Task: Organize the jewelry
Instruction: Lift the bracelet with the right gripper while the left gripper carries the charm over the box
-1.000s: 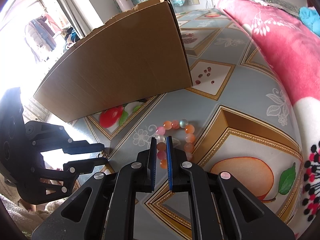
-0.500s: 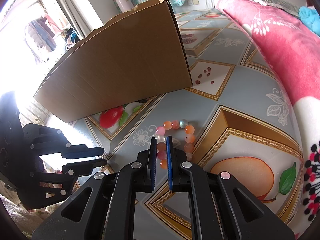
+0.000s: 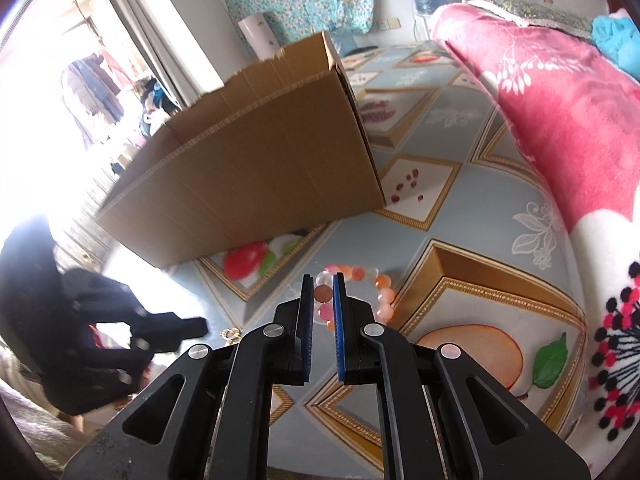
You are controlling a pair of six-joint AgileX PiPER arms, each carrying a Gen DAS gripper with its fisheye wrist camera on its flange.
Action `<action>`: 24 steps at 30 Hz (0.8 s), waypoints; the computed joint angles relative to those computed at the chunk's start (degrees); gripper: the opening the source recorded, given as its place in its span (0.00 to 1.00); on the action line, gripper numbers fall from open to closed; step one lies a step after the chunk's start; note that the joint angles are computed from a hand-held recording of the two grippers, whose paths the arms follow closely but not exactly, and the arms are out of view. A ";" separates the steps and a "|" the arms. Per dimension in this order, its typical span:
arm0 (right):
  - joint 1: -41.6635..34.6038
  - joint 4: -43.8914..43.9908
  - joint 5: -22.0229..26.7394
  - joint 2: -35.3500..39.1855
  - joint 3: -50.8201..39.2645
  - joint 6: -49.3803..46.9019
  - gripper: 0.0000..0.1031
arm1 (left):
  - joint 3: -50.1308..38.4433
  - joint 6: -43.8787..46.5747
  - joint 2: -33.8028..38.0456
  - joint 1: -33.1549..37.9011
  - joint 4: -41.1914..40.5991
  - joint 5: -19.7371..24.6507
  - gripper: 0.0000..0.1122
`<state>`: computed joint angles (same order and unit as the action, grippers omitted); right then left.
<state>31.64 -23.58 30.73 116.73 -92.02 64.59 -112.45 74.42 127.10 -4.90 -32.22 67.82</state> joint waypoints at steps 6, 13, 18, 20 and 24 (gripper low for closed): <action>-1.05 0.52 -4.53 -2.63 4.12 1.50 0.07 | 3.50 0.05 -0.30 -0.85 1.49 -3.98 0.25; -1.83 -0.06 -11.88 -5.99 9.75 5.02 0.07 | 3.13 0.85 0.59 -1.52 2.01 -5.27 0.26; -1.63 -1.70 -12.61 -5.97 10.06 7.39 0.07 | 1.29 0.82 1.31 -1.91 3.18 -3.27 0.23; -1.75 -1.84 -13.05 -6.17 10.56 7.74 0.07 | 0.78 0.84 1.43 -1.91 3.64 -2.64 0.22; -2.05 -1.14 -13.78 -6.36 11.38 7.36 0.07 | -0.91 0.24 2.13 -2.33 4.42 -1.01 0.16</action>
